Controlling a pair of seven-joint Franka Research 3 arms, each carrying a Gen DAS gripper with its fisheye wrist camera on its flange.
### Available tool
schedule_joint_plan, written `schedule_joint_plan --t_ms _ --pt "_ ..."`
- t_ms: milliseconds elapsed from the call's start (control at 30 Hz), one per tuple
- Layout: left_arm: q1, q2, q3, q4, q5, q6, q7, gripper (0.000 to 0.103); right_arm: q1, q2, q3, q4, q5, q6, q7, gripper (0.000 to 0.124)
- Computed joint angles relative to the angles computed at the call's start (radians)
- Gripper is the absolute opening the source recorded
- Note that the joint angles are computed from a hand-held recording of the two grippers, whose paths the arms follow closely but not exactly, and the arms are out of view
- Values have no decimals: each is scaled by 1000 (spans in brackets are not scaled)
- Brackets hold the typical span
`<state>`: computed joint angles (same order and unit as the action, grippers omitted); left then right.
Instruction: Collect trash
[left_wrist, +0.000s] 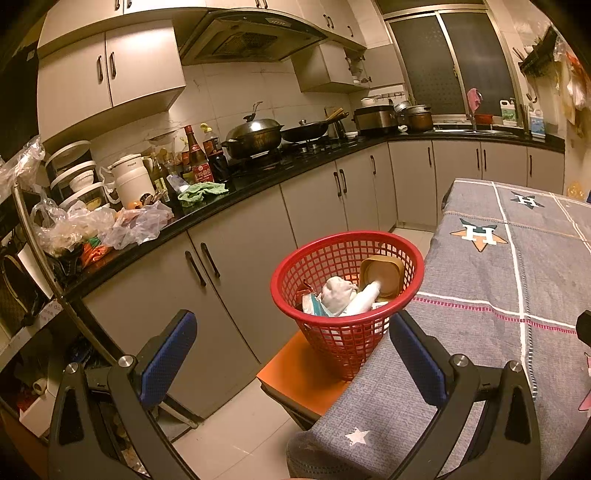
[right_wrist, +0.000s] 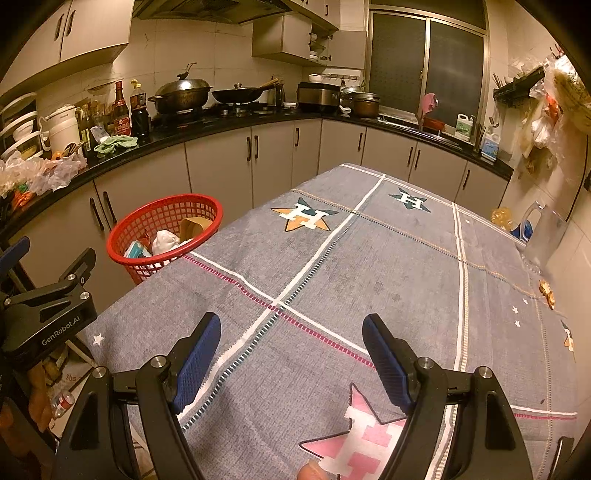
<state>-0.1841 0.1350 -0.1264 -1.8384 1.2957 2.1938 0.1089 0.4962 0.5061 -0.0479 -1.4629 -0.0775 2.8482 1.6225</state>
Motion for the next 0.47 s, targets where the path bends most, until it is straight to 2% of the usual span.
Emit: schedule_joint_plan --t_ms 200,367,433,467 --pt "-3 0 -3 4 1 -4 9 103 1 -2 -1 -4 2 4 4 83" --pt "-20 29 -8 51 9 -9 63 103 -17 -17 2 -27 24 17 14 83" --pt "-27 54 -11 91 -8 29 112 103 -12 -27 -26 -42 19 21 53 83" --pt "-27 71 -12 116 -31 73 153 103 0 -30 -58 -47 2 18 95 83"
